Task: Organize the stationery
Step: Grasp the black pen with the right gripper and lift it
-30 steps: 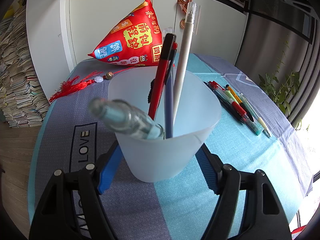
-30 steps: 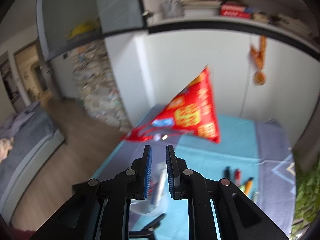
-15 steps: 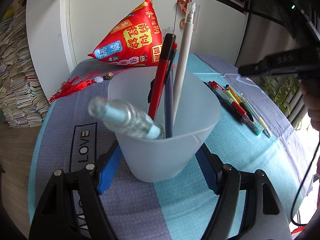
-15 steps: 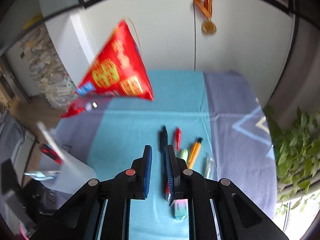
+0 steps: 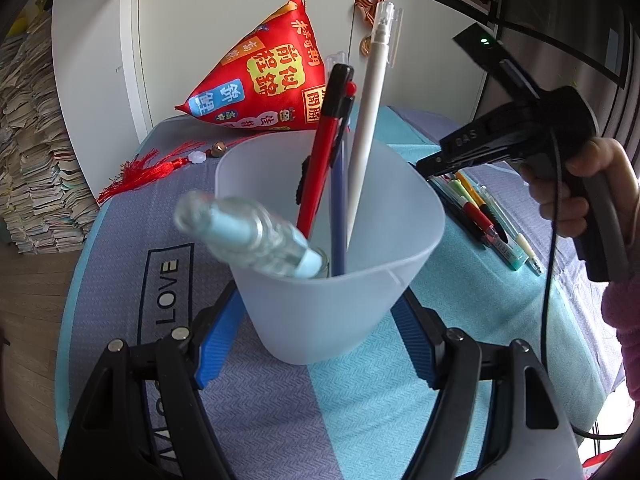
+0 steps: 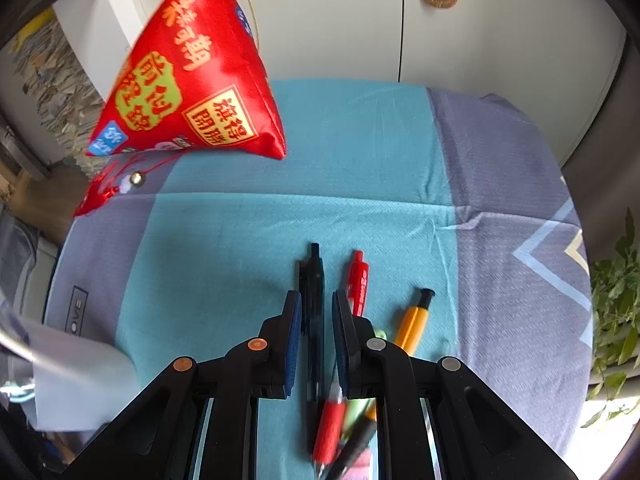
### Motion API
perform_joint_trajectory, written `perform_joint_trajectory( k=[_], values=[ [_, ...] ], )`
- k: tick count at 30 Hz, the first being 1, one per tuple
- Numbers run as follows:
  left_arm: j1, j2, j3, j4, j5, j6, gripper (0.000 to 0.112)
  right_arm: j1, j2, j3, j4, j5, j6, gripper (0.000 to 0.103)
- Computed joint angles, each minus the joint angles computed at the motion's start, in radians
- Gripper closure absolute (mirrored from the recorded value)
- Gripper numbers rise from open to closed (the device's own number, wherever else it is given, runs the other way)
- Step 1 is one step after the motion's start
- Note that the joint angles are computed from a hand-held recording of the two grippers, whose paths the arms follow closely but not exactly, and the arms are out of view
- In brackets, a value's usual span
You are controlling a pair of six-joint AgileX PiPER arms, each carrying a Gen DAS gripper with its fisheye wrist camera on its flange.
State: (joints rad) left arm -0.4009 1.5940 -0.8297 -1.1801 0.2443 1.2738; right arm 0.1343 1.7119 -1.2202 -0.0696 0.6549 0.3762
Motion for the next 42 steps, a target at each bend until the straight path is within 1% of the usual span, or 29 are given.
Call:
perform_joint_trajectory(
  k=[2,3,5,7,11,15,16,18,19,20,24,26,30,32,35,39,42],
  values=[
    [0.000,-0.001,0.001,0.003,0.000,-0.003,0.039,-0.009,0.031,-0.032,0.011,0.015,-0.006,0.088],
    [0.001,-0.002,0.003,0.005,0.001,-0.005,0.039,-0.013,0.049,-0.052,0.012,0.025,-0.008,0.086],
    [0.001,0.001,0.001,0.007,0.002,-0.008,0.039,-0.019,0.064,-0.072,0.018,0.032,-0.011,0.073],
    [-0.001,0.005,-0.003,0.015,0.001,-0.017,0.039,-0.017,0.079,-0.094,0.002,0.047,0.005,0.072],
    [-0.001,0.008,-0.007,0.024,0.001,-0.027,0.039,-0.018,0.098,-0.119,0.022,0.057,-0.020,0.072],
    [-0.001,0.008,-0.008,0.030,0.003,-0.033,0.039,0.025,0.115,-0.142,-0.076,0.088,0.037,0.072],
    [-0.001,0.011,-0.011,0.036,0.003,-0.040,0.039,0.034,0.119,-0.148,-0.099,0.098,0.052,0.073],
    [-0.002,0.012,-0.012,0.042,0.003,-0.047,0.039,0.055,0.124,-0.156,-0.148,0.115,0.087,0.084],
    [-0.003,0.015,-0.016,0.046,0.003,-0.052,0.039,0.057,0.127,-0.161,-0.134,0.117,0.080,0.087],
    [-0.003,0.015,-0.016,0.046,0.003,-0.052,0.039,0.057,0.123,-0.160,-0.126,0.118,0.081,0.087],
    [-0.004,0.017,-0.018,0.053,0.003,-0.059,0.039,0.065,0.050,-0.100,-0.131,0.076,0.112,0.087],
    [-0.004,0.016,-0.018,0.055,0.002,-0.061,0.039,0.069,-0.006,-0.067,-0.128,0.062,0.123,0.087],
    [-0.005,0.016,-0.017,0.057,0.003,-0.063,0.039,0.100,-0.147,0.010,-0.158,0.031,0.162,0.087],
    [-0.004,0.017,-0.019,0.057,0.003,-0.063,0.039,0.134,-0.217,0.044,-0.203,0.026,0.209,0.087],
    [-0.006,0.017,-0.019,0.056,0.001,-0.063,0.039,0.191,-0.297,0.061,-0.264,0.041,0.266,0.087],
    [-0.007,0.015,-0.017,0.057,-0.001,-0.063,0.039,0.346,-0.381,0.046,-0.435,0.081,0.427,0.087],
    [-0.008,0.013,-0.016,0.057,-0.002,-0.063,0.039,0.450,-0.433,0.013,-0.537,0.123,0.495,0.087]
  ],
)
